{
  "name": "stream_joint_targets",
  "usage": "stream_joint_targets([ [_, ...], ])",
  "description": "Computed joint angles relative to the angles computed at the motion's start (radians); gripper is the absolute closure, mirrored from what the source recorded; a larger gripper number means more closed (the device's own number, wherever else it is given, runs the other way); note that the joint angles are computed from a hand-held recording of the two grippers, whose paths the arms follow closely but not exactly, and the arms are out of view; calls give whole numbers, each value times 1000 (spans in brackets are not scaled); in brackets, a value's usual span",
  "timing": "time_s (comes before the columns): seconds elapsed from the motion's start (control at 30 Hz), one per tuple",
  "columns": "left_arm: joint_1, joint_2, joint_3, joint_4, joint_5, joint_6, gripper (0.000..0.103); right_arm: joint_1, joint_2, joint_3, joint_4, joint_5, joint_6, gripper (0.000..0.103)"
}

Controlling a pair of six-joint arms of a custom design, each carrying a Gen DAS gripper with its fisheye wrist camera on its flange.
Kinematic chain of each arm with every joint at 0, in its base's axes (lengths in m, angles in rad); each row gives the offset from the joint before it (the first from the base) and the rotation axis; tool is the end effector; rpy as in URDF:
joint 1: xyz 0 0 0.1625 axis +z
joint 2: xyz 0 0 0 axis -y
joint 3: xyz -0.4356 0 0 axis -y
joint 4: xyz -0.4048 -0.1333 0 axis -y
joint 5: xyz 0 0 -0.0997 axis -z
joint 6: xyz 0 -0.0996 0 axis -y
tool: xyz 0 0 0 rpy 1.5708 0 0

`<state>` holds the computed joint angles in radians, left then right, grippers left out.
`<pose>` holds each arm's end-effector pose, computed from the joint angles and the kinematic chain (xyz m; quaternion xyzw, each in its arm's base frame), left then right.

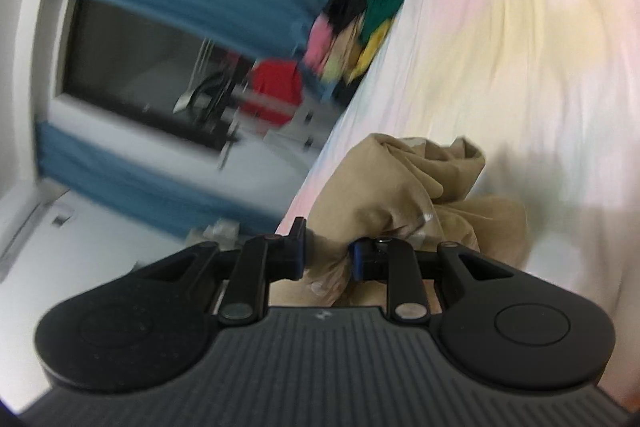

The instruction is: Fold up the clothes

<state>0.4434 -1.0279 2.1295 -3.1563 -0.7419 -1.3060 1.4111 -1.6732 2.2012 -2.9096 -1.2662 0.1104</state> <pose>-0.3879 -0.4131 0.1612 0.1754 -0.8765 0.4427 0.0701 0.0907 -0.4630 0.3987 0.0630 0.9081 -0.3931 0.1298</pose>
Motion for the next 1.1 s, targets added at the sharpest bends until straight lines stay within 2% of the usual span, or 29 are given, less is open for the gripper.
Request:
stream_joint_targets([
  [0.1,104,158,-200,-60,-64,142,72,24,109,-133,-59,-79,-2,78],
  [0.23,204,319,-430,-145,-198,332,72,35,205,-256,-159,-120,-21,78],
  [0.3,223,382,-492,-193,-232,411,72,23,235,-283,-224,-108,-53,78],
  [0.4,235,456,-550,-206,-234,527,71,-7,260,-273,-285,-106,-110,78],
  [0.5,257,486,-549,-143,-246,586,71,-53,267,-250,-256,-127,-174,78],
  [0.6,256,459,-426,-139,-248,523,72,-101,263,-217,-182,-151,-164,78],
  [0.67,256,447,-358,-146,-242,518,72,-119,243,-159,-178,-163,-200,78],
  [0.83,248,458,-287,-133,-197,582,69,-183,206,-17,-236,-165,-229,78],
  [0.93,228,455,-258,-96,-168,603,62,-205,197,17,-224,-187,-181,75],
  [1.0,208,444,-257,-39,-142,603,52,-220,177,32,-205,-184,-134,74],
  [1.03,199,439,-258,-9,-129,602,48,-214,164,26,-174,-201,-106,74],
  [1.1,178,418,-282,81,-98,585,35,-173,130,4,-87,-292,-70,74],
])
